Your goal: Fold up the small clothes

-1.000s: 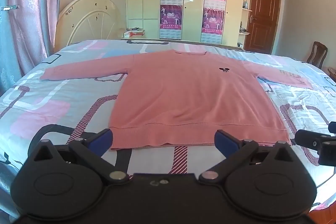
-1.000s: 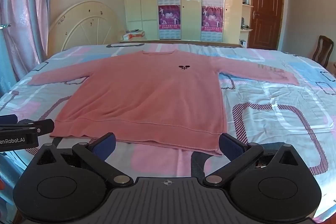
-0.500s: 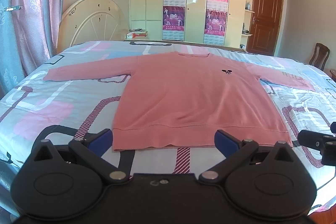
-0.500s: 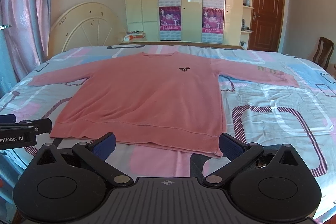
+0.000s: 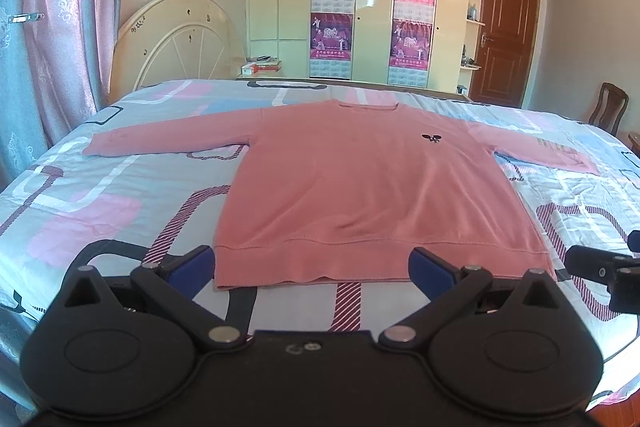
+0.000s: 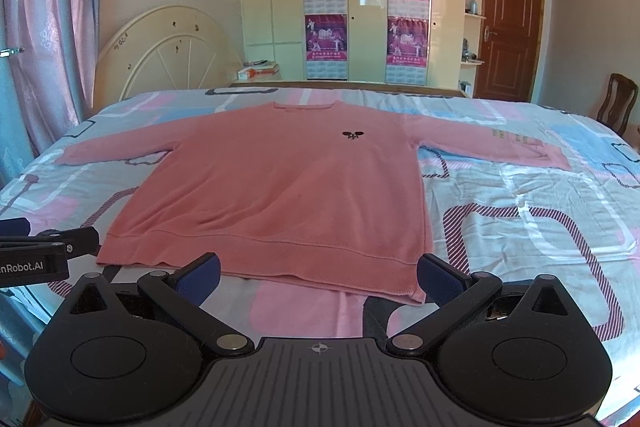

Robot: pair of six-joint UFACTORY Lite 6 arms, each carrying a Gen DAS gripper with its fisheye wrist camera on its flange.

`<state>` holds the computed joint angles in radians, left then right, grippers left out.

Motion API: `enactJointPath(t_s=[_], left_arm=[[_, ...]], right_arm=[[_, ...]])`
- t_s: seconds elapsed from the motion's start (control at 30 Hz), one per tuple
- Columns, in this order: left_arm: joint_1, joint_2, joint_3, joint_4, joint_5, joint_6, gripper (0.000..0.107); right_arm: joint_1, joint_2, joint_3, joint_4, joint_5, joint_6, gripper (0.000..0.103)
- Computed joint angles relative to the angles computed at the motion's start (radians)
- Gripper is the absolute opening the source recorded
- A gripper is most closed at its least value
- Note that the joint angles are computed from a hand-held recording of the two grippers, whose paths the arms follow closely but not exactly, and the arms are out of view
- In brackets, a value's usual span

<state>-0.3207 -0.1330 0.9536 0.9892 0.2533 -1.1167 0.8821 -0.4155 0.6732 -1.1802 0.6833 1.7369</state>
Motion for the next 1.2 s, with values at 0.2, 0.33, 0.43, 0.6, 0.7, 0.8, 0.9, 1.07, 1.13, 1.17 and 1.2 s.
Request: enactJointPath(t_s=[0.2, 0.33, 0.43, 0.6, 0.7, 0.8, 0.9, 1.07, 1.13, 1.17, 1.2], left_arm=[[-0.005, 0.002, -0.001, 0.010, 0.004, -0.013, 0.103], [-0.009, -0.005, -0.004, 0.017, 0.011, -0.022, 0.103], [-0.012, -0.007, -0.006, 0.014, 0.015, -0.020, 0.103], [-0.015, -0.007, -0.007, 0.029, 0.016, -0.036, 0.103], [-0.016, -0.008, -0.006, 0.023, 0.018, -0.029, 0.103], [-0.023, -0.014, -0.007, 0.024, 0.023, -0.030, 0.103], [-0.024, -0.013, -0.006, 0.026, 0.024, -0.032, 0.103], [-0.029, -0.011, -0.002, 0.032, 0.032, -0.040, 0.103], [-0.027, -0.014, -0.002, 0.018, 0.030, -0.026, 0.103], [-0.027, -0.013, -0.002, 0.021, 0.030, -0.028, 0.103], [-0.026, -0.013, -0.001, 0.015, 0.029, -0.021, 0.103]], right_arm=[[-0.002, -0.008, -0.006, -0.003, -0.006, 0.002, 0.103], [-0.011, -0.013, -0.010, -0.004, -0.014, -0.001, 0.103], [-0.012, -0.014, -0.010, -0.005, -0.015, -0.003, 0.103], [-0.023, -0.025, -0.014, -0.008, -0.023, -0.011, 0.103], [-0.022, -0.025, -0.012, -0.012, -0.020, -0.009, 0.103], [-0.003, -0.030, -0.015, -0.015, -0.003, 0.004, 0.103], [-0.003, -0.031, -0.016, -0.015, -0.004, 0.004, 0.103], [-0.005, -0.031, -0.016, -0.013, -0.005, 0.001, 0.103], [-0.004, -0.031, -0.015, -0.013, -0.003, 0.001, 0.103], [-0.005, -0.032, -0.016, -0.014, -0.005, 0.002, 0.103], [-0.002, -0.033, -0.018, -0.016, -0.002, 0.007, 0.103]])
